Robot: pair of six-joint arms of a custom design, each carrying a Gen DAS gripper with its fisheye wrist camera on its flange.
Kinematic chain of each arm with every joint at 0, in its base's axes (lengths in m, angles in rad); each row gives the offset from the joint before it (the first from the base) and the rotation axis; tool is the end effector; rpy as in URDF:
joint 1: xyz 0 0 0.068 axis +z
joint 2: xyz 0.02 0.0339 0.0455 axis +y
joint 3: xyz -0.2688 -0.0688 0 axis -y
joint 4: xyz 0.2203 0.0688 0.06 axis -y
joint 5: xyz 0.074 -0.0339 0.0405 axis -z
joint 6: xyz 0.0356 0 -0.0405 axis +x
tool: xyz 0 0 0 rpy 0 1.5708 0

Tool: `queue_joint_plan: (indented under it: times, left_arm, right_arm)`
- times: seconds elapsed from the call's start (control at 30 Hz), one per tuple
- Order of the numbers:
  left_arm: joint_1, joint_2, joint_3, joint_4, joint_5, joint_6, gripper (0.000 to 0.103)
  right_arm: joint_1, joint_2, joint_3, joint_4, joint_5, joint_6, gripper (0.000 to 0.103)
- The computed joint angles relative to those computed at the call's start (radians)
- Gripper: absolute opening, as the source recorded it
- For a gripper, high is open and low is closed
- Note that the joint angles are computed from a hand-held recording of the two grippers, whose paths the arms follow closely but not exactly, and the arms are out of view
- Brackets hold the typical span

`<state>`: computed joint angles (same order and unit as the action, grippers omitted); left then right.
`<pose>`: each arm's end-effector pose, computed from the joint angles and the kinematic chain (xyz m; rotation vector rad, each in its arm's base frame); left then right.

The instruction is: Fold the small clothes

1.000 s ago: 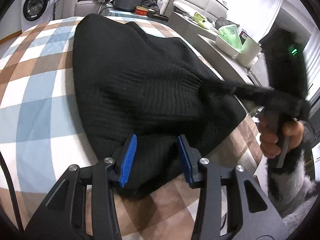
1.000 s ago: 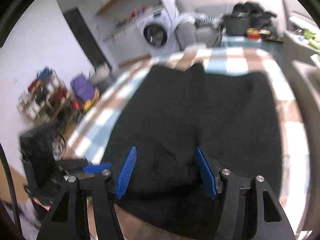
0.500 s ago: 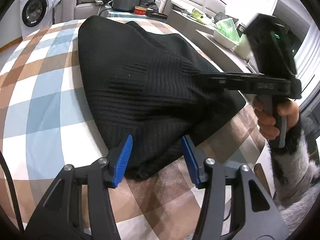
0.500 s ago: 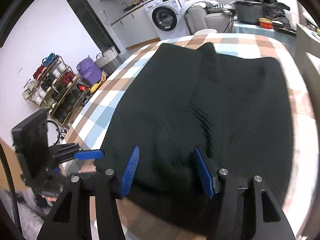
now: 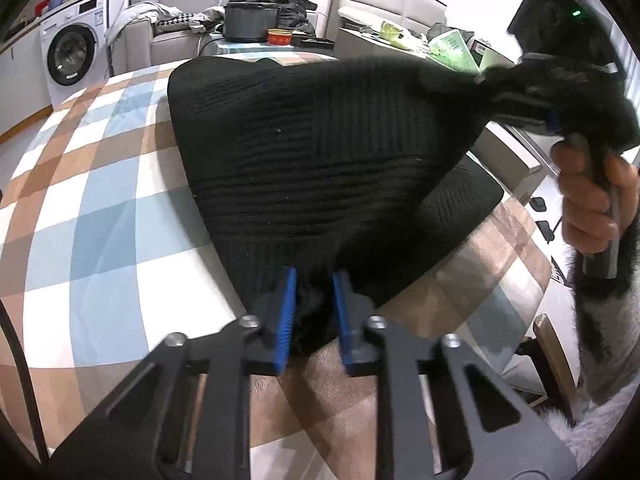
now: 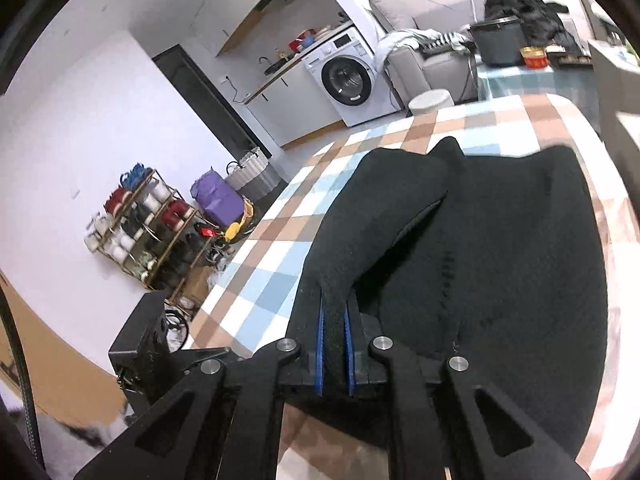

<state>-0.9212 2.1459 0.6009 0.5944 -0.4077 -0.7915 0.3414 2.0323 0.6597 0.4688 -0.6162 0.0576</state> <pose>0.1890 -0.2255 0.0336 -0.0031 2.4310 -0.2587 0.2811 0.1217 0.0690 -0.6146 2.3900 0.9335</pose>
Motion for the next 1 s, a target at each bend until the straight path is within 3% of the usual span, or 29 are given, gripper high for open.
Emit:
queue_joint_plan:
  times: [0.13, 0.23, 0.33, 0.37, 0.4, 0.5, 0.57, 0.63, 0.7, 0.73, 0.9, 1.0]
  left_arm:
    - [0.003, -0.017, -0.059, 0.066, 0.025, 0.000, 0.005]
    - [-0.007, -0.031, -0.111, 0.114, 0.036, -0.014, 0.004]
    - [-0.013, -0.052, -0.159, 0.158, 0.043, -0.040, 0.005]
    - [-0.012, -0.061, -0.170, 0.163, 0.042, -0.049, 0.005]
    - [-0.013, -0.067, -0.177, 0.170, 0.037, -0.059, 0.005]
    - [-0.009, -0.076, -0.181, 0.178, 0.051, -0.064, 0.009]
    - [0.003, -0.067, -0.168, 0.173, 0.066, -0.058, 0.019]
    - [0.012, -0.058, -0.148, 0.163, 0.077, -0.062, 0.023]
    - [0.019, -0.055, -0.142, 0.164, 0.081, -0.066, 0.023]
    - [0.022, -0.055, -0.139, 0.164, 0.082, -0.067, 0.024]
    - [0.054, -0.091, -0.162, 0.185, 0.083, -0.067, 0.024]
    - [0.072, -0.111, -0.171, 0.188, 0.080, -0.059, 0.025]
  right_arm:
    - [0.023, 0.113, 0.083, -0.075, 0.182, -0.033, 0.008]
    - [-0.001, 0.141, 0.092, -0.091, 0.164, -0.061, 0.008]
    - [-0.016, 0.108, 0.068, -0.104, 0.143, -0.119, 0.024]
    - [-0.022, 0.102, 0.056, -0.105, 0.131, -0.143, 0.041]
    - [-0.034, 0.093, 0.035, -0.097, 0.112, -0.177, 0.050]
    - [-0.037, 0.104, 0.005, -0.084, 0.127, -0.281, 0.051]
    - [-0.029, 0.130, 0.006, -0.074, 0.141, -0.345, 0.051]
    - [-0.023, 0.154, 0.015, -0.056, 0.166, -0.382, 0.046]
    - [-0.034, 0.153, 0.031, -0.090, 0.135, -0.377, 0.016]
    - [-0.037, 0.139, 0.036, -0.100, 0.118, -0.363, 0.009]
    - [-0.060, -0.091, -0.097, -0.089, 0.039, -0.303, 0.007]
    - [-0.055, -0.189, -0.165, -0.106, 0.072, -0.281, 0.007]
